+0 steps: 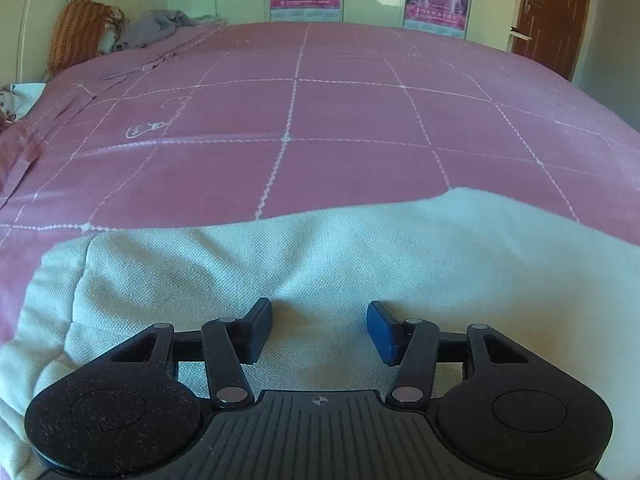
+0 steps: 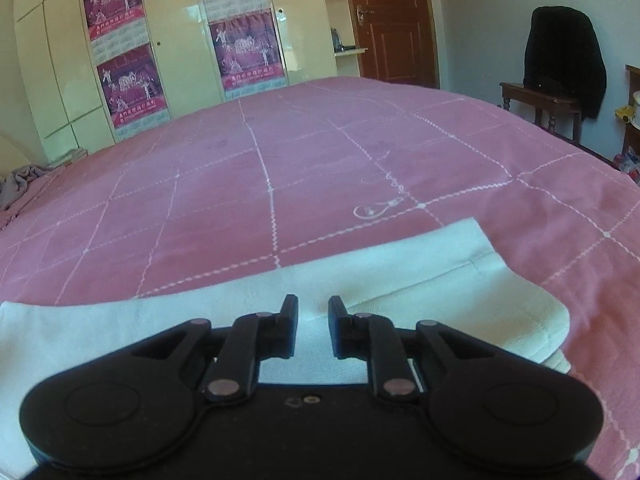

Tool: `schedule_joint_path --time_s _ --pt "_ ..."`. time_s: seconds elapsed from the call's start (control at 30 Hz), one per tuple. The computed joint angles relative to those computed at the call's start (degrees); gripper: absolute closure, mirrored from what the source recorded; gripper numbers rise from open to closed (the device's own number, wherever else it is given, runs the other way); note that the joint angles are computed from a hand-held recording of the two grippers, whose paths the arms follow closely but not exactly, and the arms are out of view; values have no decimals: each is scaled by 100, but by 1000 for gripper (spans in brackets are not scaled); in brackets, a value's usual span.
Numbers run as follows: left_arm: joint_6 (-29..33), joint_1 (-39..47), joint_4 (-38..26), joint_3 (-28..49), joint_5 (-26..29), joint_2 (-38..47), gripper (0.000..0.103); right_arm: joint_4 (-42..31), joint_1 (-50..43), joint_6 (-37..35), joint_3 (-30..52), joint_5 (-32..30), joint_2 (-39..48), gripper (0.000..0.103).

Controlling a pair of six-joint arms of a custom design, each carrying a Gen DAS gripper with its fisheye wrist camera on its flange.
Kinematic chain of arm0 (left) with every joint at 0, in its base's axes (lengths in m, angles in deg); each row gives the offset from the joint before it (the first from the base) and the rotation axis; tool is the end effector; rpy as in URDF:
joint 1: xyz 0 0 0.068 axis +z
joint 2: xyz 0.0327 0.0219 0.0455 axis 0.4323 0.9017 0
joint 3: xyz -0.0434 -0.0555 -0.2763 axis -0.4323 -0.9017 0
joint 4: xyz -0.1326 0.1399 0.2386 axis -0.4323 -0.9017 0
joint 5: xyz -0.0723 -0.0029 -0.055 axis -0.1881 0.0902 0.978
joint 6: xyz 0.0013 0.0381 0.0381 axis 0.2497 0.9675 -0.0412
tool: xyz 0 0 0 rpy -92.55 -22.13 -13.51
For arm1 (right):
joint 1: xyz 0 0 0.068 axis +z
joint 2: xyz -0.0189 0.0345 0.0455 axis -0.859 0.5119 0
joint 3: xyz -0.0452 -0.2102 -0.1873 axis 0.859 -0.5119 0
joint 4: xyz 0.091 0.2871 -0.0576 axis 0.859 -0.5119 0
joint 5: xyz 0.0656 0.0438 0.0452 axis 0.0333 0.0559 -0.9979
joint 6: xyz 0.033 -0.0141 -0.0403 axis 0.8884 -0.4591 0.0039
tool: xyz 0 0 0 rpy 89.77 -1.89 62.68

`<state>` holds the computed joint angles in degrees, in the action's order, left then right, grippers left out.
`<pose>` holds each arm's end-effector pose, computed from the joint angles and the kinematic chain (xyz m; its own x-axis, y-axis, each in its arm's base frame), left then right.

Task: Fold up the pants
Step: 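Move both open tools over the folded sweatpants toward the waistband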

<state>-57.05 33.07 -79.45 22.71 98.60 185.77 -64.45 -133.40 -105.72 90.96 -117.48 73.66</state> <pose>0.3714 0.0364 0.1282 -0.6699 0.2767 -0.6889 0.3806 0.9247 0.0014 0.0601 -0.1450 0.2166 -0.3967 0.4517 -0.7991 0.6332 0.7649 0.1180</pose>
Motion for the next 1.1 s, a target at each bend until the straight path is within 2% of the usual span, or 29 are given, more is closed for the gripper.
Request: schedule_joint_path --time_s 0.03,0.07,0.13,0.17,0.23,0.27,0.3,0.33,0.37,0.43,0.5,0.57,0.63,0.7,0.77,0.9,1.0,1.1 --pt "1 11 -51 -21 -5 -77 48 48 247 49 12 446 259 89" --pt "-59 90 -15 -169 85 -315 48 116 255 39 37 494 484 91" --pt "-44 428 362 -694 606 -879 48 11 -15 22 105 143 345 84" --pt "112 555 358 -824 680 -1026 48 6 -168 -54 84 -60 150 82" --pt "587 646 64 -793 294 -904 48 -13 -438 -339 58 -512 39 80" --pt "693 729 -7 -764 235 -760 48 42 -393 -548 71 -462 274 81" --pt "604 888 24 -826 431 -806 48 123 -125 -616 105 48 583 83" --pt "545 1054 -25 -876 571 -942 48 240 -87 -733 106 155 888 83" --pt "524 1210 29 -997 695 -1125 48 233 -219 -743 151 -25 970 85" --pt "450 1549 181 -1260 937 -1492 48 -162 -723 -773 384 -473 845 80" --pt "715 1868 -102 -1206 1142 -1446 48 -519 -1853 -1219 549 -1479 760 71" --pt "1053 2000 -169 -1250 1084 -1352 48 -1368 -3073 -2062 1022 -2358 1454 67" --pt "1253 2175 -24 -1413 1239 -1327 47 -2526 -4237 -3234 1609 -2972 2556 67" --pt "1127 2259 173 -1550 1367 -1347 47 -3295 -4861 -3963 2089 -3053 3518 66" --pt "973 2257 258 -1576 1413 -1312 43 -3698 -5158 -4306 2360 -2941 4211 67" --pt "945 2249 252 -1624 1454 -1352 40 -3600 -5249 -3921 2381 -2878 4808 69" --pt "903 2276 245 -1595 1505 -1297 39 -3887 -5148 -4220 2297 -3097 4922 74" --pt "894 2238 297 -1625 1455 -1305 39 -3157 -4717 -3336 2037 -3113 4635 77"
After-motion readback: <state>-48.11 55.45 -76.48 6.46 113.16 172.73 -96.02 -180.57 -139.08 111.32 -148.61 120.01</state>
